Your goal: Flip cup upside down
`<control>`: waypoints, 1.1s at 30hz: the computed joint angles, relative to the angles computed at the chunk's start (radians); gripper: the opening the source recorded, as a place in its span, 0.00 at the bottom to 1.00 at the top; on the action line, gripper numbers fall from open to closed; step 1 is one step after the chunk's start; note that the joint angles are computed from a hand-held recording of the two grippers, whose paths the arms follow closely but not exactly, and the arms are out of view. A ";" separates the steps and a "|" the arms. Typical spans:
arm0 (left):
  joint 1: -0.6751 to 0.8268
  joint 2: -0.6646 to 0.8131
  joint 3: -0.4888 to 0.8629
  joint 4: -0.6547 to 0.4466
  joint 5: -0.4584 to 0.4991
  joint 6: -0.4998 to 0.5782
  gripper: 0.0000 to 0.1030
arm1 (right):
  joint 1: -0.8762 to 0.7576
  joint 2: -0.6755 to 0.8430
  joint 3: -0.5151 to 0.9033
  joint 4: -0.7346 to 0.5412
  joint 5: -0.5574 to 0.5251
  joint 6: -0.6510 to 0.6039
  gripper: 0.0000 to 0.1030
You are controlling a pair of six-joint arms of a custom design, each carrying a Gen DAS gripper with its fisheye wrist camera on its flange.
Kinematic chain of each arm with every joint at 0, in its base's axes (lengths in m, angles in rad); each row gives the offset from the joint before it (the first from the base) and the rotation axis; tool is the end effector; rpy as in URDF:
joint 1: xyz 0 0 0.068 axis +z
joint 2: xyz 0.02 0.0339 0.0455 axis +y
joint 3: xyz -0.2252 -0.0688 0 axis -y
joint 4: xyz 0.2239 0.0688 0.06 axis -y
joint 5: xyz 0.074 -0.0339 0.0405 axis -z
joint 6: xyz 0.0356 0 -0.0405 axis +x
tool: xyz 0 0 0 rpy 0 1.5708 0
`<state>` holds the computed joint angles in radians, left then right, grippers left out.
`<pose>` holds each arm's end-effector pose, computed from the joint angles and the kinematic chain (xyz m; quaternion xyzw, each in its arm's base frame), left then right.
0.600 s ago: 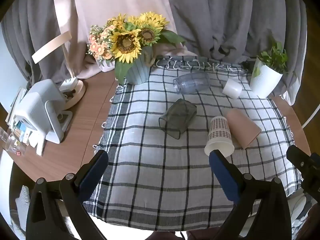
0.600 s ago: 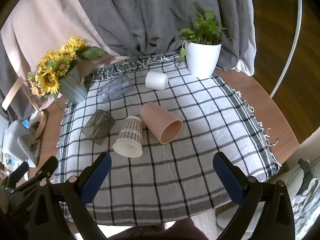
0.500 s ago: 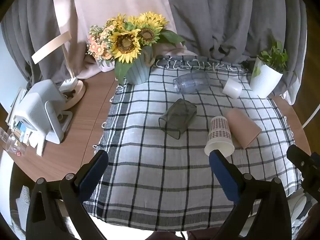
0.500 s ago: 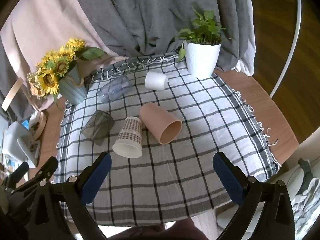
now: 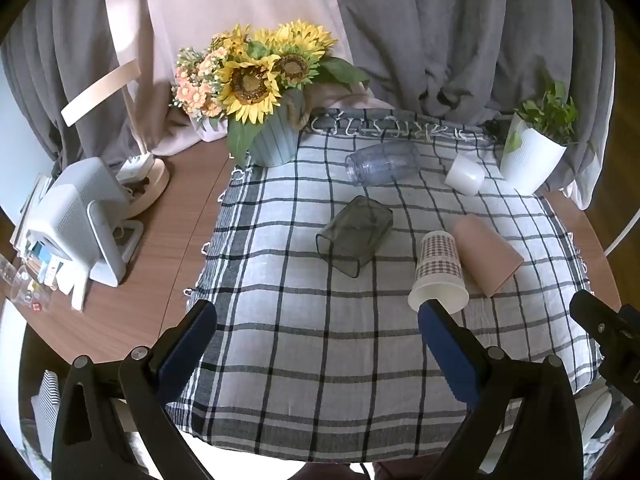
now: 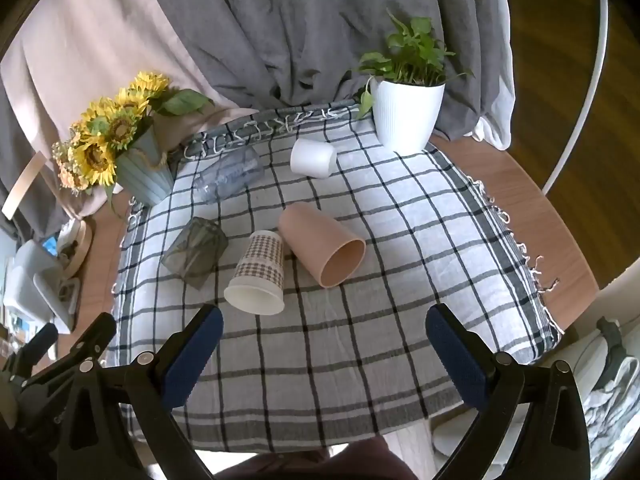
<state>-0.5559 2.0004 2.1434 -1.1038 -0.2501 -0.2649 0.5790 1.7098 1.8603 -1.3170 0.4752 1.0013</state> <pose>0.3351 -0.1978 0.3206 0.1002 0.9418 -0.0098 0.3207 0.2643 0.1533 0.3323 0.2458 0.9211 -0.0236 0.3011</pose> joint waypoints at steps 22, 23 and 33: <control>-0.013 0.023 0.037 -0.020 -0.002 -0.005 1.00 | -0.009 -0.006 -0.011 0.003 -0.012 -0.006 0.99; -0.013 0.024 0.040 -0.022 -0.003 -0.005 1.00 | -0.010 -0.004 -0.006 -0.001 -0.012 -0.006 0.99; -0.020 0.021 0.038 -0.027 -0.004 -0.010 1.00 | -0.008 -0.011 -0.016 0.001 -0.013 -0.005 0.99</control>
